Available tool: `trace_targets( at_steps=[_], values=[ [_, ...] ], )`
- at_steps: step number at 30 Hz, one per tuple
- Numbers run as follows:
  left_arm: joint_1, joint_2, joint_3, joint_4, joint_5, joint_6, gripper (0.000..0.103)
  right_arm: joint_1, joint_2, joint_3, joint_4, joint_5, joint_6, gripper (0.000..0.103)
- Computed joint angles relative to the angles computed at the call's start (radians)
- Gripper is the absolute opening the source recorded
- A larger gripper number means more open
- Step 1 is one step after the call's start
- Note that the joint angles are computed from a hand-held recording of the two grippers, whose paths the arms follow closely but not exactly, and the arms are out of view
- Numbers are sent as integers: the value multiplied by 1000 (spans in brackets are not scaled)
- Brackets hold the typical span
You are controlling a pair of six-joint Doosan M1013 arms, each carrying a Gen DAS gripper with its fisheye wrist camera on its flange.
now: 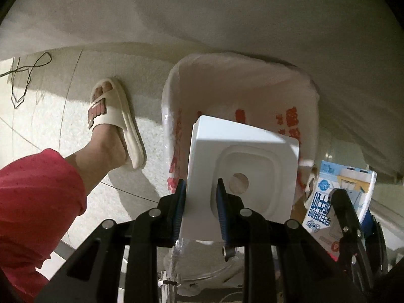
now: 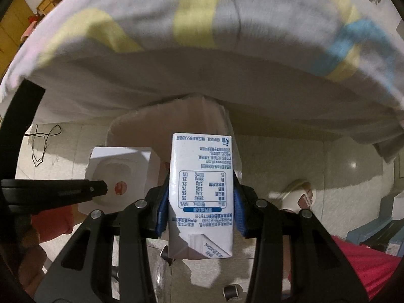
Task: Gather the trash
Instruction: 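Carry the milk carton and white tray down over the floor trash bag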
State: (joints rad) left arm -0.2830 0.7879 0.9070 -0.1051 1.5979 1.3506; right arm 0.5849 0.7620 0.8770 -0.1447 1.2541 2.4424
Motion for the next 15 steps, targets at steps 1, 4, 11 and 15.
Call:
trace_targets(
  at_steps=[1,4,11,15],
  values=[
    [0,4,0,1,-1,-4,24,-1,4,-2,2,3,0,41],
    [3,15,-2,-10,5,-25,24,-7,18,-9,13,5,0,41],
    [4,34,-11,-22,10,-50,25,-10,27,-6,23,-14,8,41],
    [2,43,-20,-12,15,-48,25,-13,51,-31,40,0,-2,41]
  ],
)
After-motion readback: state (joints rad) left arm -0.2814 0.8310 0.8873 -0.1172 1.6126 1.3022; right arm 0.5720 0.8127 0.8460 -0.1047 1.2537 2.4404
